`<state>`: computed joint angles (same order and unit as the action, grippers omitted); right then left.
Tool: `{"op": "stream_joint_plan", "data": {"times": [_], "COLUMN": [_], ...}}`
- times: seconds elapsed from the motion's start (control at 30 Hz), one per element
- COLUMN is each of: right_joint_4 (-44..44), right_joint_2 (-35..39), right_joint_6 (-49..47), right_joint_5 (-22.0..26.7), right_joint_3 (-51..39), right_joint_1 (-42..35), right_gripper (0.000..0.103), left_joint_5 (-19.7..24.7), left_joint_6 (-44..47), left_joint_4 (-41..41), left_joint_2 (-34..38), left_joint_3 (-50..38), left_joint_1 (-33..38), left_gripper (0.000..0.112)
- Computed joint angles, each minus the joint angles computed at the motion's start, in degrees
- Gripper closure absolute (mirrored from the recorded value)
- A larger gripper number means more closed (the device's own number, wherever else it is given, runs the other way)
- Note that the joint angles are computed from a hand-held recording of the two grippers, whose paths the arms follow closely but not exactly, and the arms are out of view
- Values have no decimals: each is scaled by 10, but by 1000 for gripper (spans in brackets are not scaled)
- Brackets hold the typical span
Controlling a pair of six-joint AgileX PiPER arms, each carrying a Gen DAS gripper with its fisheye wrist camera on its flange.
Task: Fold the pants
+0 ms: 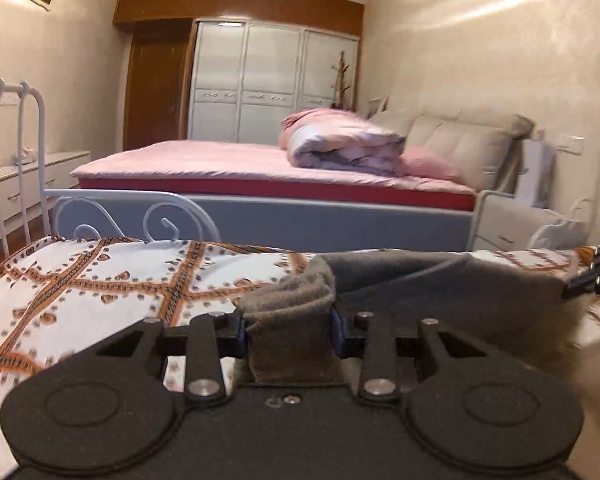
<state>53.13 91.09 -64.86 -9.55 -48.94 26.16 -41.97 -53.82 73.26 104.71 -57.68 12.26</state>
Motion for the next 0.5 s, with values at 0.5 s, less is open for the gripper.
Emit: {"op": "stream_joint_plan", "data": {"times": [0.5], "right_joint_4": [359], "right_joint_2": [-129], "right_joint_6": [257], "right_joint_5": [-433], "right_joint_3": [292], "right_joint_1": [469], "right_gripper": [62], "left_joint_5": [43], "left_joint_6": [-303], "left_joint_4": [104], "left_joint_2": [-237], "left_joint_3": [309], "left_joint_1": [90], "left_gripper": [59]}}
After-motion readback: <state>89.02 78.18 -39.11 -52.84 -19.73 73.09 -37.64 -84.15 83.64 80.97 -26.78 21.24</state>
